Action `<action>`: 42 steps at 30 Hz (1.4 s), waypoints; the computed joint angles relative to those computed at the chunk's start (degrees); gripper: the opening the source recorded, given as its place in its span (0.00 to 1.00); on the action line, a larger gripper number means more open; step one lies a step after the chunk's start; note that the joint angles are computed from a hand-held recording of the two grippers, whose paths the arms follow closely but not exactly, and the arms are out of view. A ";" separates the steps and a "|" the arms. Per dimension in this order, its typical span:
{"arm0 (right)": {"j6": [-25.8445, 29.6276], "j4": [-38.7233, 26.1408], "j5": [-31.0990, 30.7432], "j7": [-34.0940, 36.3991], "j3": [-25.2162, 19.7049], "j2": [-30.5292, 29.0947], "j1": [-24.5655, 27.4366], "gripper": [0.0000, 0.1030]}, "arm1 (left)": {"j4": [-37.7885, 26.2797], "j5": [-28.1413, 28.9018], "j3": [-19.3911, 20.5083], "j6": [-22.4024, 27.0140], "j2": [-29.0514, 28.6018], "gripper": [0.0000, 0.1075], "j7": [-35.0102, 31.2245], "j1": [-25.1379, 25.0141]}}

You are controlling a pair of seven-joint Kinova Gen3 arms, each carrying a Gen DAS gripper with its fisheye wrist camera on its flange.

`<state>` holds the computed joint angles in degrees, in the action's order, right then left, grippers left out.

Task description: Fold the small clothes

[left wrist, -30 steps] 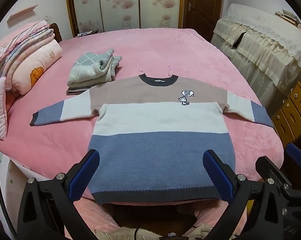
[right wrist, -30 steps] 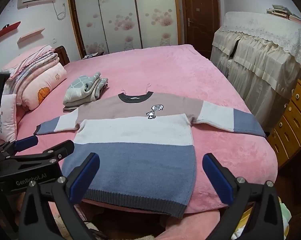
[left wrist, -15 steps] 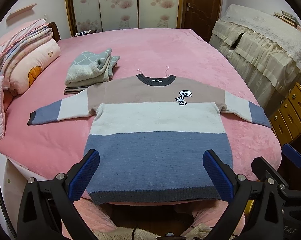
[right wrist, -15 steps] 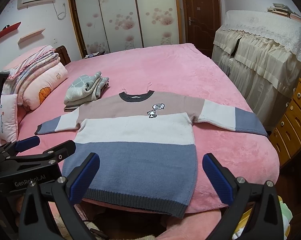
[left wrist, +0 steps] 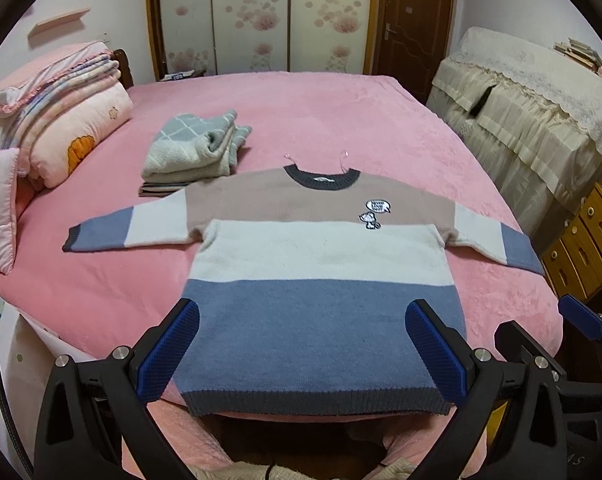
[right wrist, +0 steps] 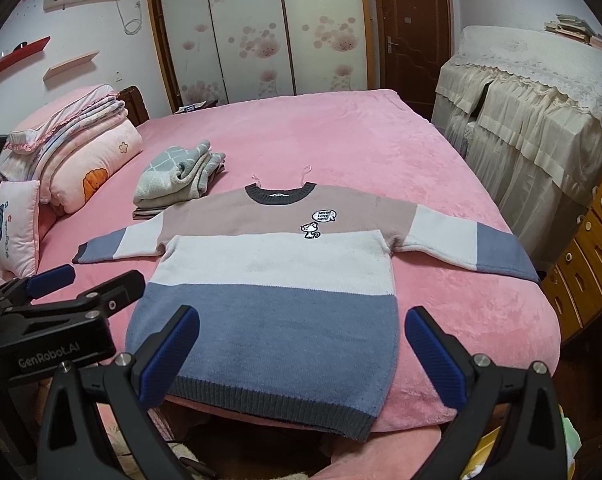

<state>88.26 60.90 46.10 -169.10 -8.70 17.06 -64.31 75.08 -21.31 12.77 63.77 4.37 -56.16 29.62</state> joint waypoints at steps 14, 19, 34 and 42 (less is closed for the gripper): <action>1.69 -3.93 0.55 3.00 1.20 1.99 -1.66 1.00 | 0.35 2.41 -0.12 -0.47 -0.93 0.95 -1.03 -2.35; 1.72 -4.43 0.55 3.73 1.70 2.15 -2.09 1.00 | -0.91 3.73 -0.44 1.47 0.13 0.95 -2.30 -2.43; 1.83 -4.79 0.37 4.00 2.11 2.28 -2.29 1.00 | 0.20 4.51 -0.75 -0.27 -0.84 0.90 -0.74 -2.78; 2.26 -4.85 1.04 3.47 2.19 2.08 -2.71 1.00 | 0.66 4.34 -0.45 -0.52 -1.29 0.90 -0.39 -3.16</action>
<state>90.51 56.05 47.14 -165.63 -6.52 19.14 -67.03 75.74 -16.97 12.32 63.25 3.08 -56.54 26.46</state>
